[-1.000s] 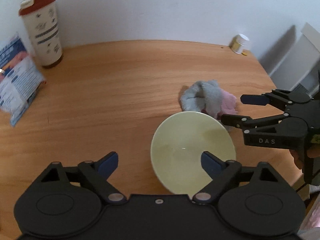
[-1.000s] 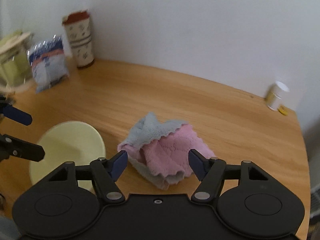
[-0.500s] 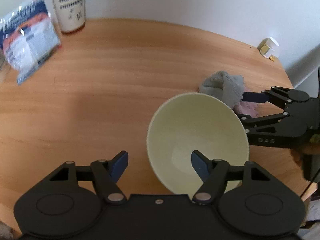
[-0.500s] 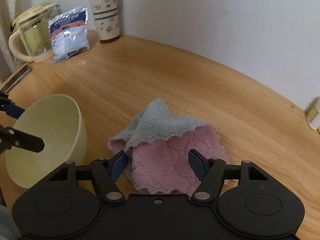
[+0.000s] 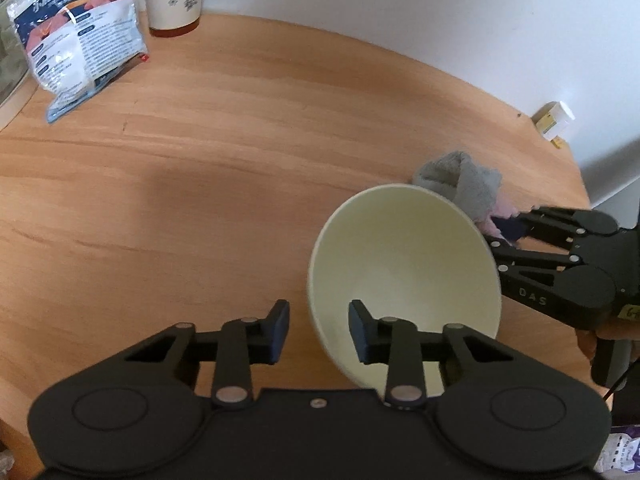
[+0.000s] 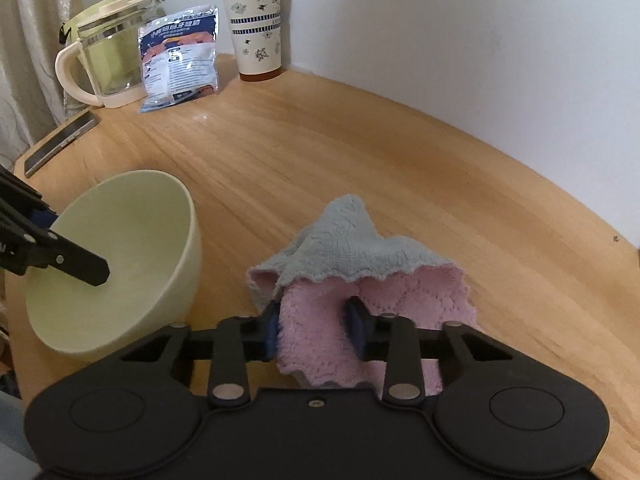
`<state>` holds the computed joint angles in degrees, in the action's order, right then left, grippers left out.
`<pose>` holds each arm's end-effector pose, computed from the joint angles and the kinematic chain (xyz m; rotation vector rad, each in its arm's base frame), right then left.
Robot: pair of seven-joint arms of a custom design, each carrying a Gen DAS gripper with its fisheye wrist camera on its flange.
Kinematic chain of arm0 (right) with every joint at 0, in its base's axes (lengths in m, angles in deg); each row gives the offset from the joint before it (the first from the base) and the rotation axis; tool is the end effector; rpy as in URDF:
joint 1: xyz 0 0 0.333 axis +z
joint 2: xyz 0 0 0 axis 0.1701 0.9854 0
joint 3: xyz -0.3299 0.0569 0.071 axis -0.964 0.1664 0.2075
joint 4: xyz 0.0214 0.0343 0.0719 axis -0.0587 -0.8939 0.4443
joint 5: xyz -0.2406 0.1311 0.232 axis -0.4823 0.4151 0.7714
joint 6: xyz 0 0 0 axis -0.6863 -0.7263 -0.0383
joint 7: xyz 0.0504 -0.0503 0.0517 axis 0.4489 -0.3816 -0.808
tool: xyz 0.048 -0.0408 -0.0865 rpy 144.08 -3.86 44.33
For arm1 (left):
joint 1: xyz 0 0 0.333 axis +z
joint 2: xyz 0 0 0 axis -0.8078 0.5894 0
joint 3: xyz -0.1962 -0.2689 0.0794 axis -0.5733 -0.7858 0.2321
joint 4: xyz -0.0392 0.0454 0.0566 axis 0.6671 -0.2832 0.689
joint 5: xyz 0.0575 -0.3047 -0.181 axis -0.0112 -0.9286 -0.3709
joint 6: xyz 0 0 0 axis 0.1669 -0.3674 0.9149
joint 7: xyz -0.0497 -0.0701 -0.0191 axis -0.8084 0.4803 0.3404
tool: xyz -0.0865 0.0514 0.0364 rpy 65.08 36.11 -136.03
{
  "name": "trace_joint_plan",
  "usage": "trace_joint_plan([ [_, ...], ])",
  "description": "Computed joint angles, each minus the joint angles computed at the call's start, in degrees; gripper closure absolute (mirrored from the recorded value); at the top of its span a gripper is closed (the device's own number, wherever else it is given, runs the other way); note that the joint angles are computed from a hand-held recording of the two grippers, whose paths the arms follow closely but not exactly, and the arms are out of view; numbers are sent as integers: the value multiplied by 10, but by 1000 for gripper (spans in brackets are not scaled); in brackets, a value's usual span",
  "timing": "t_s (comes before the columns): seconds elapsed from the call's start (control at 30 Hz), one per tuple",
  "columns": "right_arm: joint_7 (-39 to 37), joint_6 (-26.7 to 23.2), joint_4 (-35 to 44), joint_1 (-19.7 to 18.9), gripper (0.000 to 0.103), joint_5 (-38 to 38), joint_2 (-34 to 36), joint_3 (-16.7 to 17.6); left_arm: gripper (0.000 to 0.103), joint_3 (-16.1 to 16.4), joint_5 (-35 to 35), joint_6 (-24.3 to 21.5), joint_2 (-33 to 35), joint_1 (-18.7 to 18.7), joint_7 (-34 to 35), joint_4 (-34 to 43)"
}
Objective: Clean bowl
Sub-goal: 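Lift the cloth with the right tool and push it into the bowl held by the left tool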
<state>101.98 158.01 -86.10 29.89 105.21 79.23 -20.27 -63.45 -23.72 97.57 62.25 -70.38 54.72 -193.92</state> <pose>0.4684 0.2050 0.4143 -2.3559 0.7786 -0.1304 0.3555 -0.2593 0.4526 -2.3834 1.7096 -0.5857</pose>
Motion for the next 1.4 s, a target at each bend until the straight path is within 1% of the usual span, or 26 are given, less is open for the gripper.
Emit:
trace_joint_plan([
  [0.1, 38, -29, 6, -7, 90, -15, -1, -6, 72, 6, -5, 13, 0, -4, 16, -4],
  [0.17, 56, -33, 4, -9, 90, -15, -6, -8, 72, 10, -16, 18, -2, -7, 28, -9],
  [0.23, 76, -35, -3, -12, 91, 7, -19, -11, 72, 11, -24, 18, -3, -8, 35, -11],
  [0.43, 99, -30, -9, -7, 91, 52, -50, -20, 72, 23, -55, 44, -11, -16, 81, -27],
  [0.53, 109, -31, -13, -2, 91, 71, -68, -24, 71, 25, -67, 40, -14, -16, 101, -30],
  [0.57, 110, -34, -13, 0, 91, 85, -78, -27, 70, 25, -69, 36, -16, -16, 106, -30],
  [0.63, 108, -44, -16, 8, 90, 119, -101, -31, 70, 28, -79, 46, -20, -20, 126, -36],
  [0.73, 119, -58, -17, 20, 90, 131, -121, -31, 70, 35, -96, 62, -26, -30, 160, -45],
  [0.77, 120, -60, -16, 22, 90, 130, -122, -32, 70, 39, -105, 66, -27, -34, 173, -47],
  [0.83, 135, -66, -12, 33, 90, 114, -126, -23, 70, 44, -120, 77, -28, -39, 196, -52],
  [0.87, 138, -67, -12, 38, 90, 108, -125, -21, 71, 56, -141, 90, -27, -52, 221, -58],
  [0.97, 144, -71, -10, 52, 90, 87, -118, -15, 76, 69, -176, 100, -25, -66, 271, -62],
  [1.03, 150, -84, -7, 56, 90, 71, -107, -15, 76, 71, -189, 104, -25, -68, 296, -64],
  [1.1, 161, -78, -4, 59, 90, 54, -94, -8, 77, 73, -200, 106, -27, -69, 320, -66],
  [1.13, 166, -84, -1, 60, 90, 45, -86, -8, 77, 74, -204, 106, -27, -68, 329, -66],
  [1.2, 174, -96, 7, 60, 90, 29, -72, -7, 78, 68, -205, 105, -28, -61, 335, -66],
  [1.23, 174, -97, 7, 59, 90, 27, -71, -6, 78, 66, -204, 102, -27, -59, 340, -63],
  [1.27, 178, -100, 11, 60, 90, 8, -63, -2, 78, 64, -205, 99, -27, -58, 343, -62],
  [1.3, 178, -95, 11, 61, 90, 1, -61, 1, 78, 63, -206, 97, -27, -57, 345, -61],
  [1.4, 169, -101, 19, 61, 90, -4, -49, 3, 77, 58, -202, 94, -27, -52, 352, -59],
])
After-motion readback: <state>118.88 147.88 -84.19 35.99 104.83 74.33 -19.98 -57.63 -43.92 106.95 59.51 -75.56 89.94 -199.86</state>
